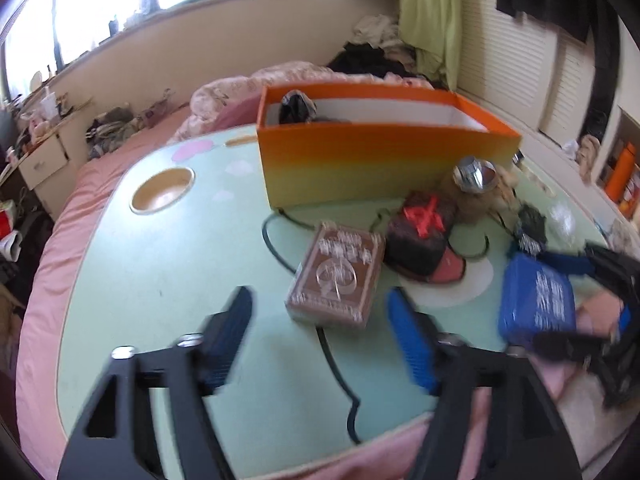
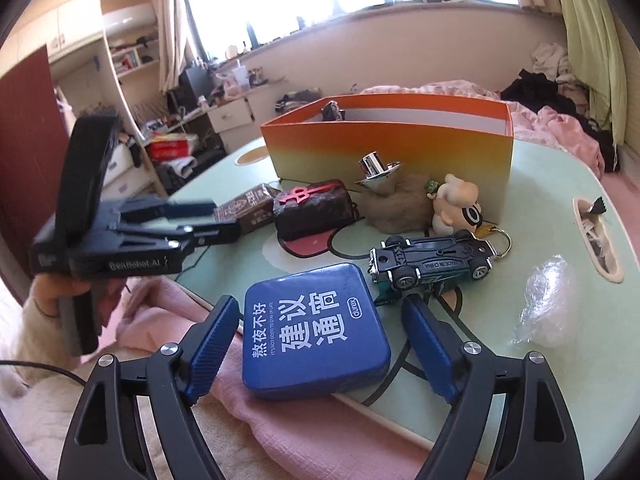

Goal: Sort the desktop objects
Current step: 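Grasp the brown card box with left tool while right tool grasps the blue case, then drop card box into orange box with left tool while right tool drops blue case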

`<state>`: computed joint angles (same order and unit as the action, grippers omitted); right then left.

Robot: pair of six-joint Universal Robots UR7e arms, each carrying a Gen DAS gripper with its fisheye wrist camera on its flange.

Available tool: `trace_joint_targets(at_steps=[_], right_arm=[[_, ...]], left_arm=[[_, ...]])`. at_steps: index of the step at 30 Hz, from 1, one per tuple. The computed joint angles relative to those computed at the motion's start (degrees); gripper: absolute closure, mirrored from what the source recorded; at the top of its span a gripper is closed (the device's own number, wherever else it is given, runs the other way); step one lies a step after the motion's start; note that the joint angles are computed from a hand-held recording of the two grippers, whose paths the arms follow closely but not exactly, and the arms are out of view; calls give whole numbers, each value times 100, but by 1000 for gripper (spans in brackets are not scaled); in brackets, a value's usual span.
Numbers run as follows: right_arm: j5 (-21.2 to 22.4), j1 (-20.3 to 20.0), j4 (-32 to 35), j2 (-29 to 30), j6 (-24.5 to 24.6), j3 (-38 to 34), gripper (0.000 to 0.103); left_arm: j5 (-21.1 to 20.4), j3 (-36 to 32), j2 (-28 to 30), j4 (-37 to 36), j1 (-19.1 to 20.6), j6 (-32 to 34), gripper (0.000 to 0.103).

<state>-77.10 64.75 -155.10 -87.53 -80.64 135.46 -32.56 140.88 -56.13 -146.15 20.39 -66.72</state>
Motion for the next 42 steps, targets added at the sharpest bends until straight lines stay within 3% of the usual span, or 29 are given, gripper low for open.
trace_joint_targets(at_steps=[4, 5, 9, 12, 14, 16, 18, 21, 22, 23, 25, 27, 29, 34, 36, 37, 40, 41, 42], right_arm=[[-208, 59, -603, 3, -467, 318, 25], [-224, 68, -638, -7, -594, 364, 36], [180, -103, -183, -242, -813, 352, 36], [743, -155, 696, -508, -534, 73, 36], [1136, -29, 800, -559, -87, -112, 36], [1096, 361, 182, -315, 666, -303, 36], [754, 778, -128, 130, 1614, -759, 36], [96, 1277, -168, 1042, 2958, -1725, 36], [-25, 1337, -215, 1225, 3104, -1884, 36], [-244, 1410, -211, 1432, 3271, -2068, 35], [-526, 1437, -10, 1706, 3664, -2341, 28], [-363, 1349, -313, 1620, 3559, -2143, 26], [-390, 1335, -472, 1530, 3344, -1947, 24], [-565, 1358, -1212, 1559, 2865, -1620, 23], [-340, 1272, -1212, 1439, 2922, -1517, 23], [-18, 1145, -1362, 1283, 2872, -1349, 23], [385, 890, -1824, 662, 2315, -649, 23], [346, 821, -1944, 471, 2079, -425, 21], [301, 720, -2029, 276, 1797, -191, 18]], left_arm=[[-31, -30, 241, -844, 189, 735, 32], [-37, -78, 317, -799, 240, 751, 59], [50, 59, 186, -671, 105, 411, 62], [279, 178, -164, -470, -128, 157, 62], [515, 169, -358, -658, -235, 335, 62], [728, 9, -381, -1118, -172, 883, 62], [910, -302, -225, -1740, 51, 1610, 62], [871, -847, 215, -3055, 587, 2812, 60], [888, -1018, 324, -3152, 756, 2927, 56], [899, -1219, 431, -3009, 986, 2872, 45], [703, -1418, 444, -2307, 1298, 2441, 44], [313, -1421, 524, -2390, 1474, 2545, 44], [677, -1278, 685, -2434, 1297, 2586, 44], [860, -1046, 757, -2574, 1104, 2555, 44], [889, -1022, 746, -2754, 1137, 2630, 44], [926, -954, 728, -2872, 1088, 2575, 44], [1276, -538, 687, -3168, 562, 2224, 44], [1337, -393, 616, -2896, 355, 1929, 38], [1331, -292, 483, -2385, 199, 1508, 23]])
